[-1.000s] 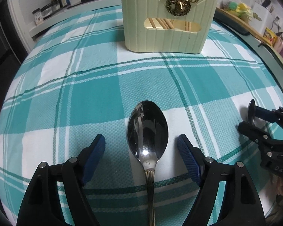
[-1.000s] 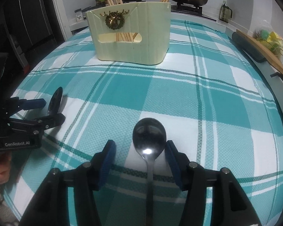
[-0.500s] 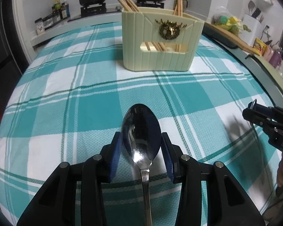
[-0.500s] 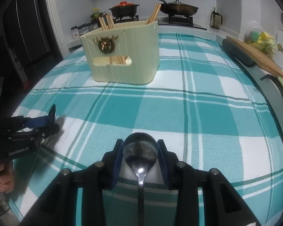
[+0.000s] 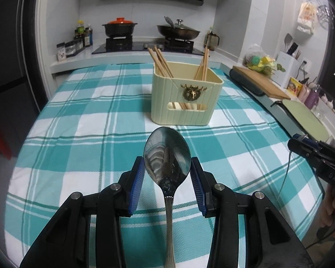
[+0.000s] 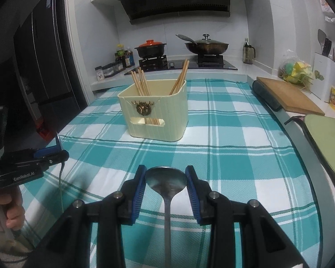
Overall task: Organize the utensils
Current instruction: 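Lift both spoons upright and carry them over the cream caddy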
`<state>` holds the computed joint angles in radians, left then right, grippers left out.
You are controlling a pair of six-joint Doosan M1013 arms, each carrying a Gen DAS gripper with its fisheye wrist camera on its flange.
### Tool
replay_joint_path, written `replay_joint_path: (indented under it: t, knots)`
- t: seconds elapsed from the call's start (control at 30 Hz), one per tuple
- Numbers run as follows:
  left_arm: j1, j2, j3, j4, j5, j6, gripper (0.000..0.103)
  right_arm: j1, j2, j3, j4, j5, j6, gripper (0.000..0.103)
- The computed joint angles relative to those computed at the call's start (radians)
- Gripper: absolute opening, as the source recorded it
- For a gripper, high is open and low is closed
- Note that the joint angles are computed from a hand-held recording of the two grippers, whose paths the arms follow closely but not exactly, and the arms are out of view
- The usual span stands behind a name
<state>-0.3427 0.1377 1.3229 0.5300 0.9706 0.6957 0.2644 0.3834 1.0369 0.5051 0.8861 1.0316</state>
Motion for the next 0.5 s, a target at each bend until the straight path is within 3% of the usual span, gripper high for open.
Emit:
replay_joint_path:
  t: [0.5]
  knots:
    - [0.001, -0.022, -0.002, 0.035, -0.050, -0.036, 0.041, 0.000, -0.018, 0.002, 0.033, -0.056, -0.025, 0.036]
